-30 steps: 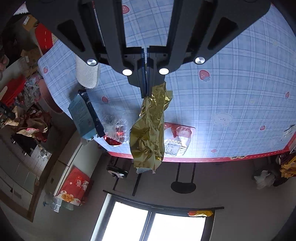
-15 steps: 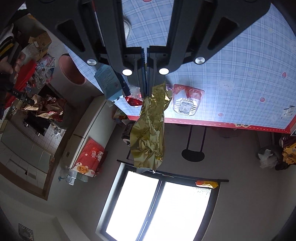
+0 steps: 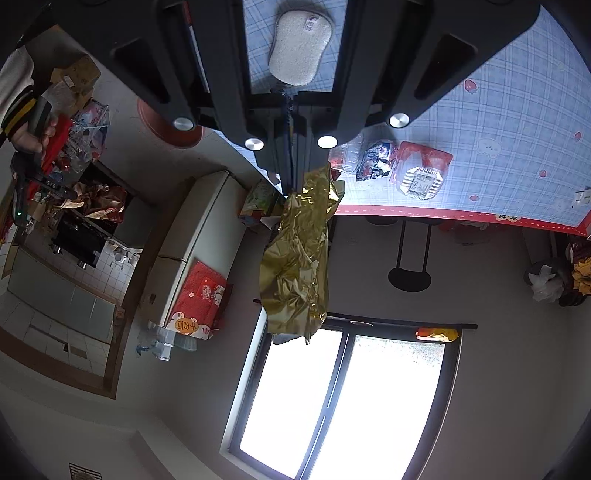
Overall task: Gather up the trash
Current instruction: 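Carry the paper bag over the bucket and open the right gripper, then carry the gold foil over the bucket and open the left gripper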
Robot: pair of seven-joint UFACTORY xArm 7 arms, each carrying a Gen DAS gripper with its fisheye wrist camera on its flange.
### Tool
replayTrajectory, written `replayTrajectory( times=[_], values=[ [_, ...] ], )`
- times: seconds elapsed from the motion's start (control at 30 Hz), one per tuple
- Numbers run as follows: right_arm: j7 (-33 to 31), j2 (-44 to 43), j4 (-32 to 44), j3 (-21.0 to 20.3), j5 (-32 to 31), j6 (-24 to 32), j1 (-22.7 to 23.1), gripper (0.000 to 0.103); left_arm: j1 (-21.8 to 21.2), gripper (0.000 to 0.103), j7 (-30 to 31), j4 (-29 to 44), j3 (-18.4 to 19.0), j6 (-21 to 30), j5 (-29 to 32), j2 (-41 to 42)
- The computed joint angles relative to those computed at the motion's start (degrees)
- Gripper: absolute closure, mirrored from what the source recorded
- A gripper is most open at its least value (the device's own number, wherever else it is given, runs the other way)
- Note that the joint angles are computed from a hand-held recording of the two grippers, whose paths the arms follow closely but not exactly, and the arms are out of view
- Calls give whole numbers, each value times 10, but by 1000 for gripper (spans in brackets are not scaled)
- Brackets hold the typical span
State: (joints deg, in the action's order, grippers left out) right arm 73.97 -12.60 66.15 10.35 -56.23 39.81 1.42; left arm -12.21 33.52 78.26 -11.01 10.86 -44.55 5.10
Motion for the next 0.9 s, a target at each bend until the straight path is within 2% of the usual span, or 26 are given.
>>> replayTrajectory(
  times=[0.2,0.33,0.4,0.53,0.6,0.63,0.7,0.73,0.8,0.9],
  values=[
    [-47,6,-17,-43,15,-91,-37,70,-45,98,-185,-29,11,-41,169,-13],
    [-86,35,-5,-57,41,-132,-52,68,-66,98,-352,-63,25,-62,326,-33],
    [-93,51,1,-61,49,-145,-55,67,-66,98,-426,-79,28,-66,398,-46],
    [-134,89,24,-79,102,-166,-51,61,-50,98,-533,-103,23,-63,502,-70],
    [-145,100,31,-86,122,-180,-47,53,-40,98,-572,-109,16,-59,541,-80],
    [-136,102,34,-87,116,-184,-45,51,-37,98,-583,-110,14,-55,553,-83],
    [-103,100,36,-87,79,-194,-43,40,-37,98,-579,-105,14,-48,551,-84],
    [-87,99,39,-86,59,-193,-43,39,-39,98,-568,-102,15,-46,543,-82],
    [-82,97,45,-86,53,-188,-40,39,-46,98,-533,-92,19,-44,514,-76],
    [-68,89,51,-85,45,-176,-38,39,-59,98,-431,-78,25,-45,423,-63]
  ],
)
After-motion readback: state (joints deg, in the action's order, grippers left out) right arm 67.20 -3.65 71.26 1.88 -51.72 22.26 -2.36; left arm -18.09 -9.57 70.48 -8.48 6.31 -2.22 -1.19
